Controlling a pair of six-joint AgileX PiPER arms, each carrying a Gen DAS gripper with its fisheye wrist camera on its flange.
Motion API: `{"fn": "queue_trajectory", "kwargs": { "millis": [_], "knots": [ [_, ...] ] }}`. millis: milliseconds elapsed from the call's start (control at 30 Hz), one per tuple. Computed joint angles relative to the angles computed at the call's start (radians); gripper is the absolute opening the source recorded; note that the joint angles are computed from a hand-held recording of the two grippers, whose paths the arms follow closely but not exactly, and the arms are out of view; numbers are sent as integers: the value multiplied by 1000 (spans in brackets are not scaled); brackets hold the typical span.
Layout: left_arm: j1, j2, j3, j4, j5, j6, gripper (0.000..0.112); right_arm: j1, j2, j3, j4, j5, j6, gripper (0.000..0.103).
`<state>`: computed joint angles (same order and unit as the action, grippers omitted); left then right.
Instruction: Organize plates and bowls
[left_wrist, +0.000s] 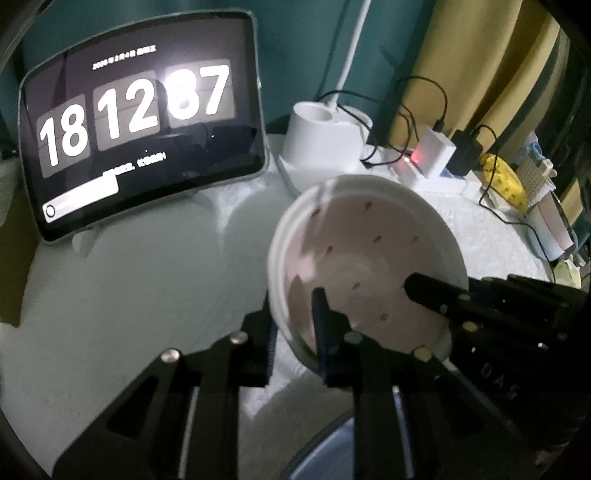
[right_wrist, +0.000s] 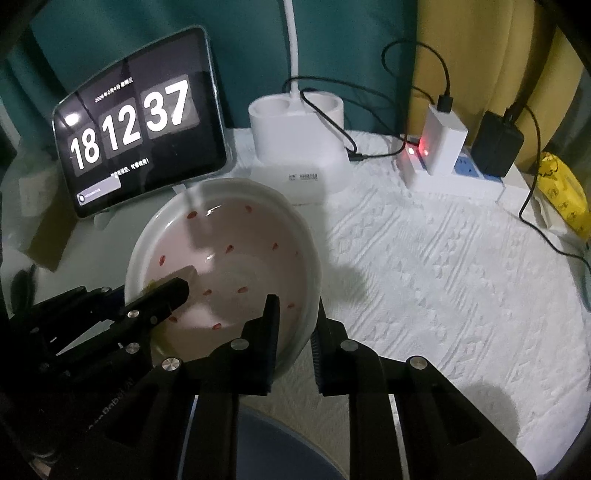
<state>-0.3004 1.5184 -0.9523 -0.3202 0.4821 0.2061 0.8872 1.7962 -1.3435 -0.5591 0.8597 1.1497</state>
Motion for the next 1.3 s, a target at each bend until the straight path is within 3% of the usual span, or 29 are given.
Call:
{"fn": "queue_trajectory", "kwargs": {
  "millis": [300,833,1300],
  "knots": [
    [-24,-107,33,58,-2,-71,18,68,-62,6,-91,62,63,15],
    [-116,-335,73,209,75,-273,18,225,-212,54,-191,197,195,14],
    [-291,-461,77,442,160,-558,18,370,-318,108,-253,322,312,13]
  ]
}}
